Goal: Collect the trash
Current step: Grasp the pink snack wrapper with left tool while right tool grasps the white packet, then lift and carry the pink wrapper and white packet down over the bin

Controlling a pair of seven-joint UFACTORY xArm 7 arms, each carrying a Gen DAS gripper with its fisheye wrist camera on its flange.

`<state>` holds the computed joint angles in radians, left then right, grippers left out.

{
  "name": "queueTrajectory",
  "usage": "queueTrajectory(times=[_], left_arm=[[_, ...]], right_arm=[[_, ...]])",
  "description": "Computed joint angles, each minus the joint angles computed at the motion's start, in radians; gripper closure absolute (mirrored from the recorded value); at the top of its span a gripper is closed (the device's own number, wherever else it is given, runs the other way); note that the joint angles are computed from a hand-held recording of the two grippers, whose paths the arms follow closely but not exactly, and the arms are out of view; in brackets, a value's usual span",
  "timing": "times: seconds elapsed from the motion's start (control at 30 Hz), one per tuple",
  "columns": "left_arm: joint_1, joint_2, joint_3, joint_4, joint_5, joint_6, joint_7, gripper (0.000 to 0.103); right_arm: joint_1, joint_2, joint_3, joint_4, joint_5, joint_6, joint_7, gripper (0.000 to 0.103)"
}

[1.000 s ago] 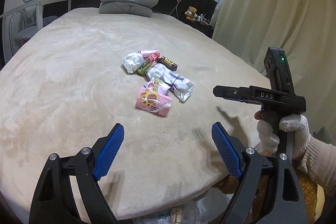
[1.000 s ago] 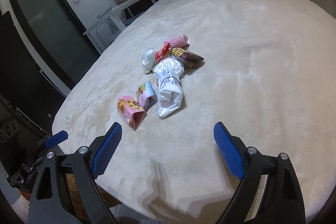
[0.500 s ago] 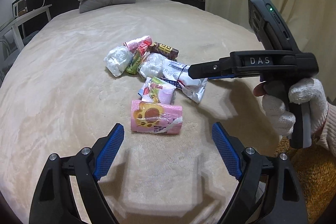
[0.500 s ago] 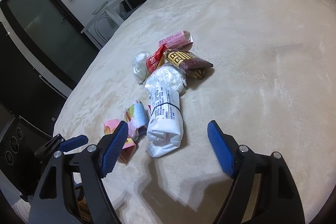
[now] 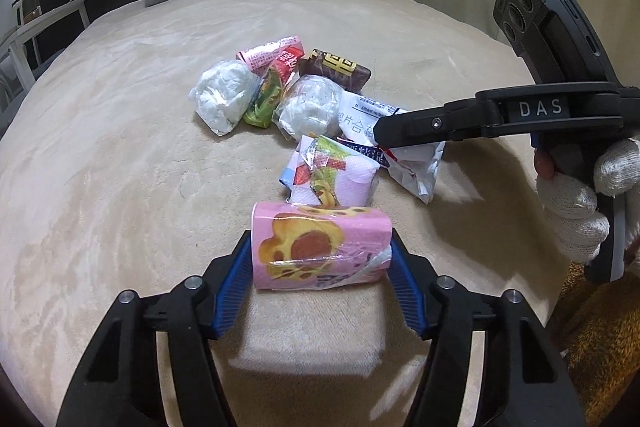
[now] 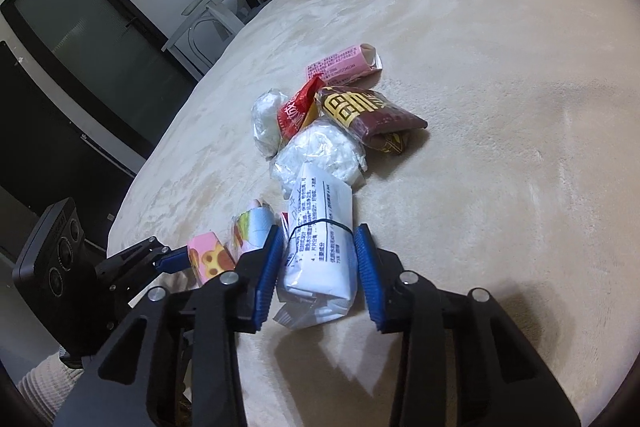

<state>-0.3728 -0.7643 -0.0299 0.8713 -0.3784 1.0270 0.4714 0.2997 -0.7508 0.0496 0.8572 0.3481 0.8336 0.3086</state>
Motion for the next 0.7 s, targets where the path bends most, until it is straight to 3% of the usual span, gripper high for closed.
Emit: queueTrajectory(times=[0.7], left_arm=[[0.011, -0.114, 0.033, 0.001, -0.033, 0.002, -0.073, 0.043]], right_arm=[[-0.033, -0.155, 0.04, -0.021, -0.058, 0.033, 0.092, 0.069]])
